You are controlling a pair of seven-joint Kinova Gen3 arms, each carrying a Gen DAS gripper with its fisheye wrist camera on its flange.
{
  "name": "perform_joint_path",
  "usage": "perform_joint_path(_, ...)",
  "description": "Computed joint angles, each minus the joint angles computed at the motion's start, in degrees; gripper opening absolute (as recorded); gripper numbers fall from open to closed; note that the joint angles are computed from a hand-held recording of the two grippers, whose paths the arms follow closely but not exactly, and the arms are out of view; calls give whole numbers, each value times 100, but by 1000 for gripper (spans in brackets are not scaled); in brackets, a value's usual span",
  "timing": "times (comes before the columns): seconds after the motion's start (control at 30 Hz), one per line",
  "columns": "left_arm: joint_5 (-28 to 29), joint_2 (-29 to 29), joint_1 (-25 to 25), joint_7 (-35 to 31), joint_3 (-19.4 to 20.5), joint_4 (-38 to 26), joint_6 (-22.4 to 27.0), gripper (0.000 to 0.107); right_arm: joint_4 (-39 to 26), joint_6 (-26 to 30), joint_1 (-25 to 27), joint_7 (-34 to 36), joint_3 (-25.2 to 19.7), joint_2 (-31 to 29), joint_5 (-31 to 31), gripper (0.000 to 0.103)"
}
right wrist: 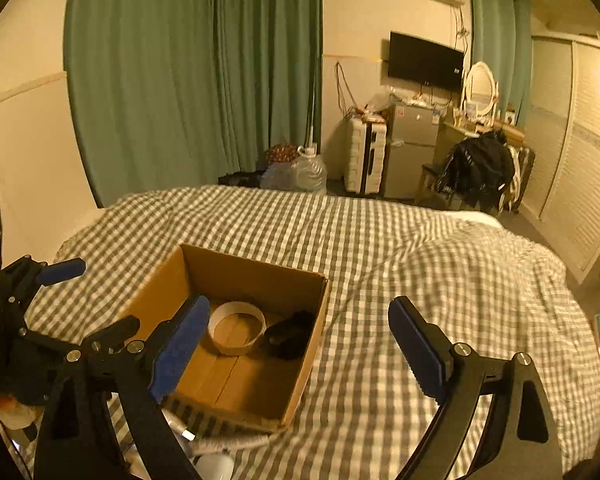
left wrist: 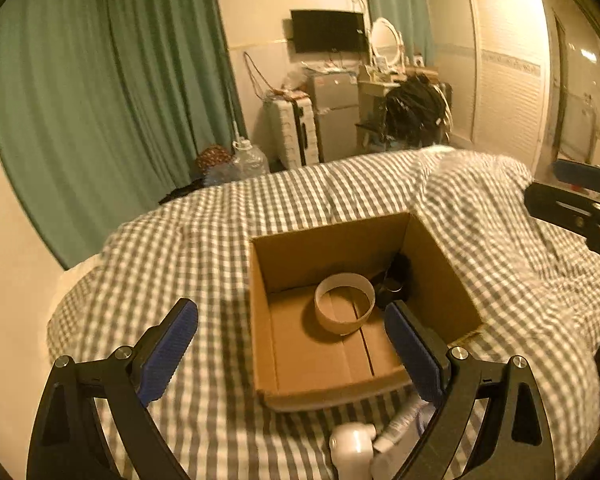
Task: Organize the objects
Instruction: 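Grasp the white plush toy with the left tool while the right tool grasps the Vinda tissue pack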
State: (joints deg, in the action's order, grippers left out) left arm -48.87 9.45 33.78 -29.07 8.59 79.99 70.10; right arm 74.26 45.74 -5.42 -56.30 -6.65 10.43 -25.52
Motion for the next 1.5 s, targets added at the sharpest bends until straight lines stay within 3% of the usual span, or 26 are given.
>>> perform_joint_path(0.23, -552, -320, 606, 781, 400, 86, 991, 97, 613, 80, 95, 456, 234, -1009, -425, 91)
perform_joint_path(0.43, -491, -467, 887, 1546, 757, 478, 1575, 97, 1289, 157, -146, 792, 651, -1716, -630, 91)
perform_joint_path(0.63, -152, -459, 991, 2228, 958, 1119, 1545, 97, 1880, 242, -389, 1134, 931, -1927, -776, 91)
perform_joint_path(0.8, 226, -203, 1113, 2601, 950, 1446, 1304, 97, 2617, 134, -540, 1820, 1062, -2007, -1033, 91)
perform_joint_path(0.9, 506, -129, 1135, 2697, 873, 1599, 993, 97, 3090, -141, -551, 2115, 1109, -1995, -1180, 91)
perform_joint_path(1.07, 561, 9, 1217, 2653, 778, 1744, 717, 97, 3261, -57, -376, 2018, 1025, -1627, -1113, 91)
perform_joint_path(1.2, 598, 85, 1226, 2650, 707, 1847, 572, 85, 3291, 45, -210, 2044, 960, -1500, -1196, 91)
perform_joint_path(1.33, 685, -58, 1217, 2433, 731, 1998, 194, 49, 3370, 116, -93, 2236, 961, -1570, -1345, 91)
perform_joint_path(1.5, 736, -183, 1254, 2544, 772, 2002, 224, 49, 3401, 272, -74, 2298, 927, -1652, -1317, 91)
